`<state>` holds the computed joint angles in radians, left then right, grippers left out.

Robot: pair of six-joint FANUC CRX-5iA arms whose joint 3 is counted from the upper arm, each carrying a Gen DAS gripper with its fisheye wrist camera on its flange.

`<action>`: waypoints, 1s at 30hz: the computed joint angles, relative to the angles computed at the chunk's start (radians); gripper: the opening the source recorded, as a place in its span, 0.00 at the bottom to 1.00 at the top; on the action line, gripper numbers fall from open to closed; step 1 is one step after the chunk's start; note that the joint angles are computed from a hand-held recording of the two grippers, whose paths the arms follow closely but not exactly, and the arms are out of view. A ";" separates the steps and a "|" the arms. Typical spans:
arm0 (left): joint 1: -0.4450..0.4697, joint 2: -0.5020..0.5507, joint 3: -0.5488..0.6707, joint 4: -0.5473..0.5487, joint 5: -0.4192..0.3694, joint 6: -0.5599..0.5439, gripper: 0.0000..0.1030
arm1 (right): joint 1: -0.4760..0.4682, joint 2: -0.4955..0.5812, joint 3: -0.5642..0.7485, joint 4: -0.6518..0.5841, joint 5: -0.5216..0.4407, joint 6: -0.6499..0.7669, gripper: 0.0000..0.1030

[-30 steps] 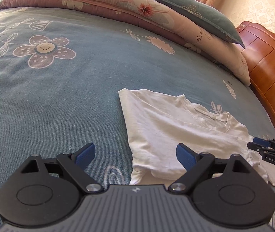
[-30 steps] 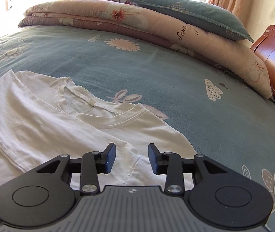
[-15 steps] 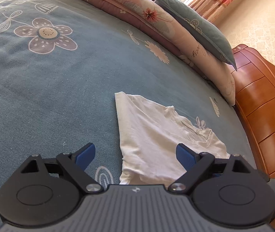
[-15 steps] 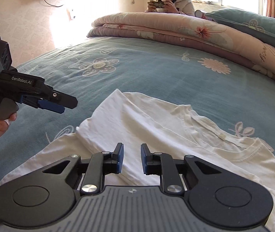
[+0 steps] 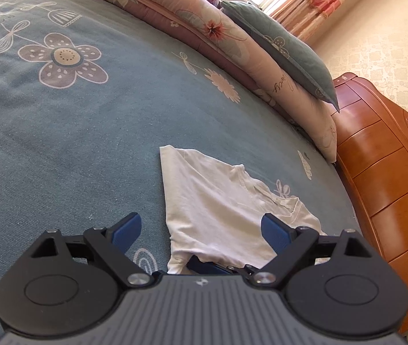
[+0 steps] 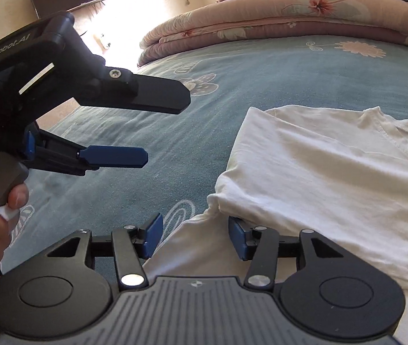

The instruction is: Fold clothes

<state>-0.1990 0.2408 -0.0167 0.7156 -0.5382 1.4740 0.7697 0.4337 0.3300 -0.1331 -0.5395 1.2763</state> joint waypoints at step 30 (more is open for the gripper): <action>0.020 -0.046 -0.041 0.005 0.044 0.009 0.88 | 0.038 0.108 0.082 0.537 -0.105 -0.178 0.18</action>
<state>-0.1788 0.1948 -0.0574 0.7202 -0.4945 1.4830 0.8078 0.5417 0.4118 0.4040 -0.6445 1.0980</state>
